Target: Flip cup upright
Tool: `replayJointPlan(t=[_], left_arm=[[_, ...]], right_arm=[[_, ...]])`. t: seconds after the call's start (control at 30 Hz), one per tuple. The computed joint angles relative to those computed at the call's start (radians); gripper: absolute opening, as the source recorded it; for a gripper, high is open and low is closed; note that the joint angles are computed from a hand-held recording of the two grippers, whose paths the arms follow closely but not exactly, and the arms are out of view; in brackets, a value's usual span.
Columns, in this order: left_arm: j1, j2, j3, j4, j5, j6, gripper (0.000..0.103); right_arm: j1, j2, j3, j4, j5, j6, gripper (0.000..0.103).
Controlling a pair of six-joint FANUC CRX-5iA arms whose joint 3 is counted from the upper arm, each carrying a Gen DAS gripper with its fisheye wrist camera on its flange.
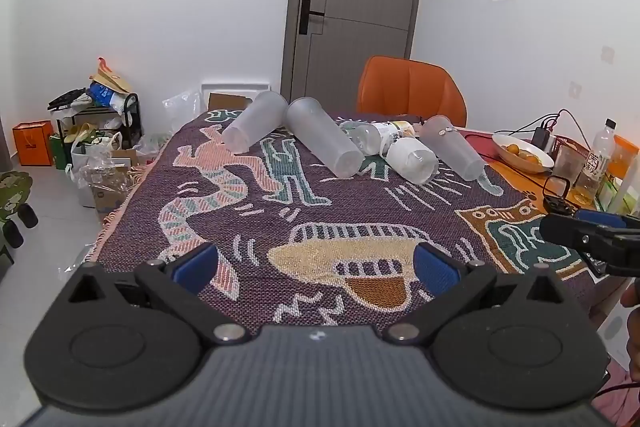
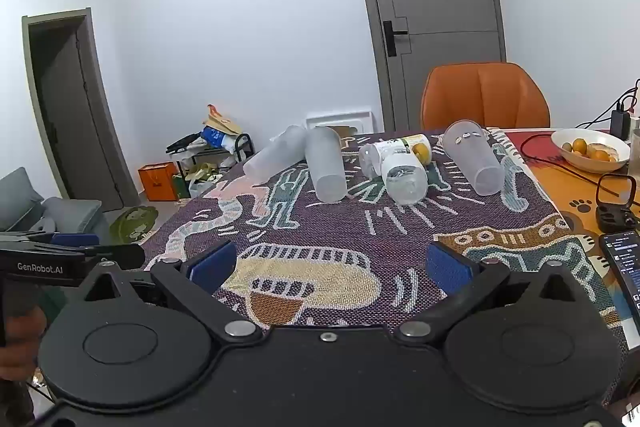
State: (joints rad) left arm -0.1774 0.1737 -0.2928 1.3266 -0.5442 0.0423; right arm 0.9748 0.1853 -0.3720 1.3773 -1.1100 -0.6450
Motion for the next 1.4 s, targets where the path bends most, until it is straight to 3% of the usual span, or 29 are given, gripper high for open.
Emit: replayJointPlan(t=[0.77, 1.4], left_arm=[[0.009, 0.012, 0.009, 0.018, -0.030, 0.013, 0.103], [-0.002, -0.001, -0.005, 0.019, 0.004, -0.005, 0.102]], right_arm=[[-0.002, 0.005, 0.006, -0.030, 0.007, 0.021, 0.103], [-0.003, 0.003, 0.007, -0.033, 0.005, 0.019, 0.103]])
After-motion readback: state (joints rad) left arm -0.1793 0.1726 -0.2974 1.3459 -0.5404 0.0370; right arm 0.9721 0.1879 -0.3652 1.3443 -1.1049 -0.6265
